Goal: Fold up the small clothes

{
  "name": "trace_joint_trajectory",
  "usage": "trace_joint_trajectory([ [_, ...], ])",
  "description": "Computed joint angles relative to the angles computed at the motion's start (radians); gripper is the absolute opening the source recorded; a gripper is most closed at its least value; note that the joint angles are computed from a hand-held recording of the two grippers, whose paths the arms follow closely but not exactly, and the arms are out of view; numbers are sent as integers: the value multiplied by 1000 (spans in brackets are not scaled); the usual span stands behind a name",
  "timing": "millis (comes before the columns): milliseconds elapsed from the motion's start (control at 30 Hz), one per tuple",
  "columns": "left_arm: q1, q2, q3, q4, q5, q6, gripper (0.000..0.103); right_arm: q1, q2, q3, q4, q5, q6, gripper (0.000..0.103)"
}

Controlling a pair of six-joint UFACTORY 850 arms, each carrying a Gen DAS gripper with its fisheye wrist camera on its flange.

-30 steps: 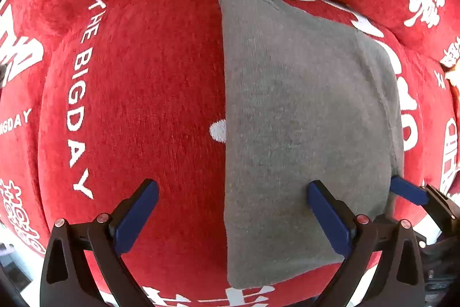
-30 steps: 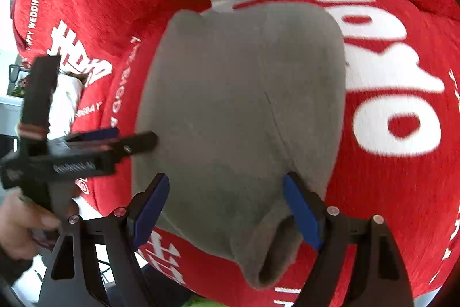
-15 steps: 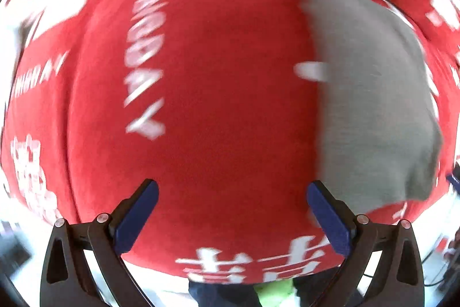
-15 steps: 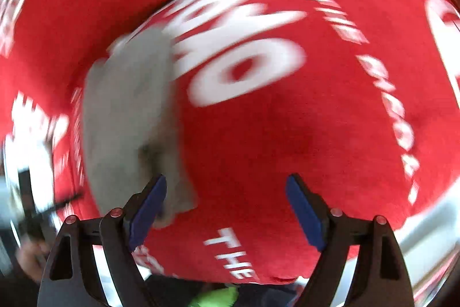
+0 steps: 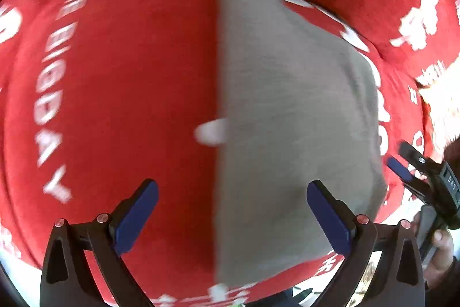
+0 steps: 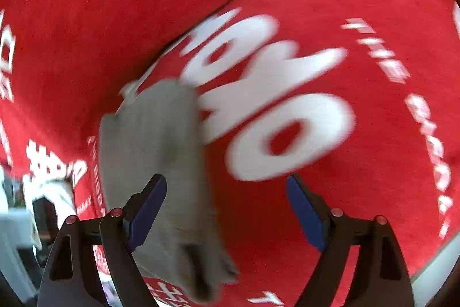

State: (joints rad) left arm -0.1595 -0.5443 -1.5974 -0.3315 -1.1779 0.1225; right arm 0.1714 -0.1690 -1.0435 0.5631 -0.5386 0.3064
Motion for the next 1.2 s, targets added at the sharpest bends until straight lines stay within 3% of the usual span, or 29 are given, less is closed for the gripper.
trace_joint_trajectory([
  [133, -31, -58, -40, -12, -7, 30, 103, 37, -107, -84, 95, -1, -130, 88],
  [233, -12, -84, -48, -76, -15, 50, 103, 52, -164, -124, 92, -50, -126, 88],
  [300, 2, -83, -49, -102, 0, 67, 103, 68, -178, -139, 98, -36, -155, 89],
  [333, 4, -74, -39, -125, 20, 90, 93, 74, -196, -164, 98, -62, -163, 89],
  [367, 2, -67, -34, -148, 34, 112, 86, 80, -206, -182, 78, -77, -158, 81],
  [400, -6, -65, -37, -129, 40, 102, 84, 83, -215, -200, 50, -99, -142, 69],
  [500, -23, -53, -40, -91, 46, 109, 71, 102, -225, -241, -28, -145, -108, 49],
  [700, -20, -16, -41, -64, 30, 130, 49, 134, -232, -320, -137, -215, -79, 44],
  [1200, 28, 118, 77, -44, 11, 166, 48, 223, -192, -345, -198, -266, -32, 43],
])
